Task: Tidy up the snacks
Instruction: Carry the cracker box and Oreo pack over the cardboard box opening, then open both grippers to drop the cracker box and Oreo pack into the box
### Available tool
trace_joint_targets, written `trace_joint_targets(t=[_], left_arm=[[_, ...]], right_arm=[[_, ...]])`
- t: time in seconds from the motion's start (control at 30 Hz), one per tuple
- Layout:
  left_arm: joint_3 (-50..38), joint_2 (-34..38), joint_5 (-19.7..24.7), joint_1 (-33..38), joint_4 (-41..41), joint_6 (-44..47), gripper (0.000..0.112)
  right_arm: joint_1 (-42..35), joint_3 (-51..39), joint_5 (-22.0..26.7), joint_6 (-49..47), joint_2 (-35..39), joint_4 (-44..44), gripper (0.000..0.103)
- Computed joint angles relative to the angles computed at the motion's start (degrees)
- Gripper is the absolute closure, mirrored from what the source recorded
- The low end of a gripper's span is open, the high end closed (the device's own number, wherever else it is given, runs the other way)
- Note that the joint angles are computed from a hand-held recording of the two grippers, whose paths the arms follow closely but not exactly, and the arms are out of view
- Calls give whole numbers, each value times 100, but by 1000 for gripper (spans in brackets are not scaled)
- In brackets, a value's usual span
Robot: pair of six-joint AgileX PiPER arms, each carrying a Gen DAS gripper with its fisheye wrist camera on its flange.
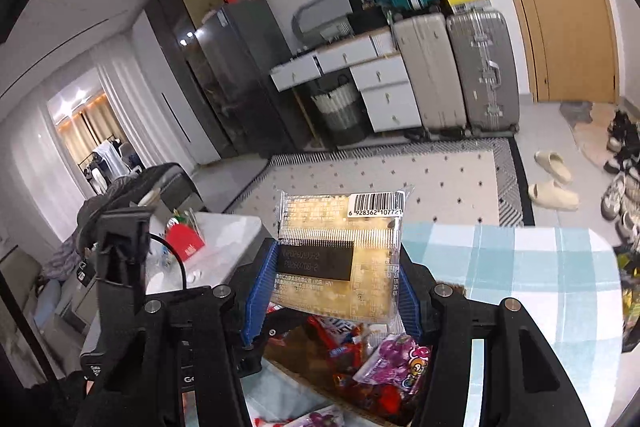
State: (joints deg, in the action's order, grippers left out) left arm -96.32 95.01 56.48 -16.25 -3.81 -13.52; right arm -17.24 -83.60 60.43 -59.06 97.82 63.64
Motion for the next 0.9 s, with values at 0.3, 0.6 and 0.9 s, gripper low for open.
trace_joint_targets(t=[0.3, 0.6, 0.9], left_arm=[[75, 443, -216, 58, -29, 234, 70], [149, 603, -395, 177, -373, 600, 70], [535, 123, -344, 264, -176, 459, 63]], right_arm=[[234, -266, -346, 57, 772, -374, 49], [401, -2, -694, -118, 1082, -663, 48], [482, 167, -896, -96, 1009, -866, 43]])
